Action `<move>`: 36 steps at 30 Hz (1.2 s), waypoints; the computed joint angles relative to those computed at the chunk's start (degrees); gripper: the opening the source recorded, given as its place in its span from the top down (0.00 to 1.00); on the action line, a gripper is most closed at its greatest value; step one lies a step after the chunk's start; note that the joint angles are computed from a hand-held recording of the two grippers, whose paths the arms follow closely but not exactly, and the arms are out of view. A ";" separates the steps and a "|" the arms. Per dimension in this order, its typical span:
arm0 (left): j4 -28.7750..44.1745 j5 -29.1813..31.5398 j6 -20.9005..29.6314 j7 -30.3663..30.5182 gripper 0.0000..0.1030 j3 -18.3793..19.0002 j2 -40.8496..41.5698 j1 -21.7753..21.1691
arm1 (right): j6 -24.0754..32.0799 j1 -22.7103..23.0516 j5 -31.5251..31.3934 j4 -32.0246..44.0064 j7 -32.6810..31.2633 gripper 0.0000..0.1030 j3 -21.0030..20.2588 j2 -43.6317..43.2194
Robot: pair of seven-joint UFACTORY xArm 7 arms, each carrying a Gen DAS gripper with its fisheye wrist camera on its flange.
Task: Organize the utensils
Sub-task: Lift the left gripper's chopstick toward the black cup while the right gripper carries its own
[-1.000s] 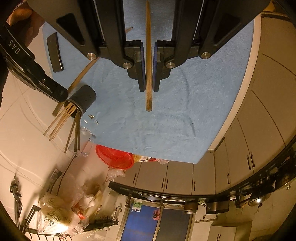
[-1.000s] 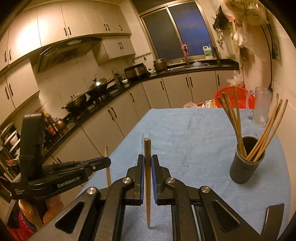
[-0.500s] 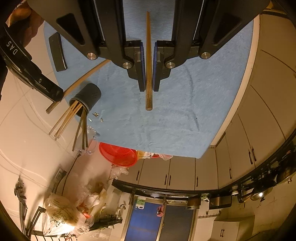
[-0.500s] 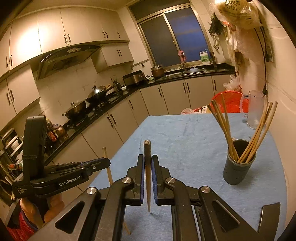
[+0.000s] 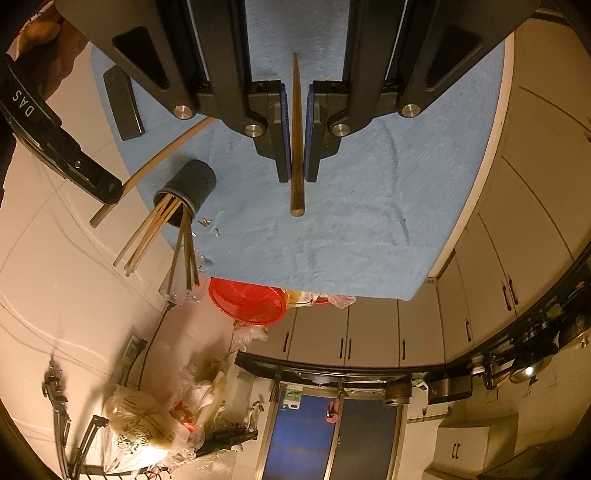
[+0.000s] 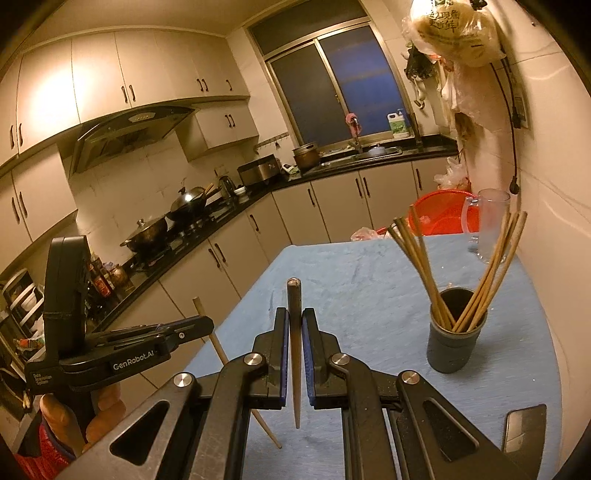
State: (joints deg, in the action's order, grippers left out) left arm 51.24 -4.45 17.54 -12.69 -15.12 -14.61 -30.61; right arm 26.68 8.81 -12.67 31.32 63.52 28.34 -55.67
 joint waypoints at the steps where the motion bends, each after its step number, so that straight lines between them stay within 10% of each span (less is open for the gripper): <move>1: 0.26 0.09 0.10 0.05 0.94 -0.10 0.05 -0.08 | 0.19 0.01 0.00 -0.15 0.14 0.92 0.00 -0.38; 36: 9.78 10.94 2.84 -6.63 0.94 -4.73 6.71 -2.01 | 8.24 1.30 2.95 -6.63 -2.96 0.92 -4.68 -16.18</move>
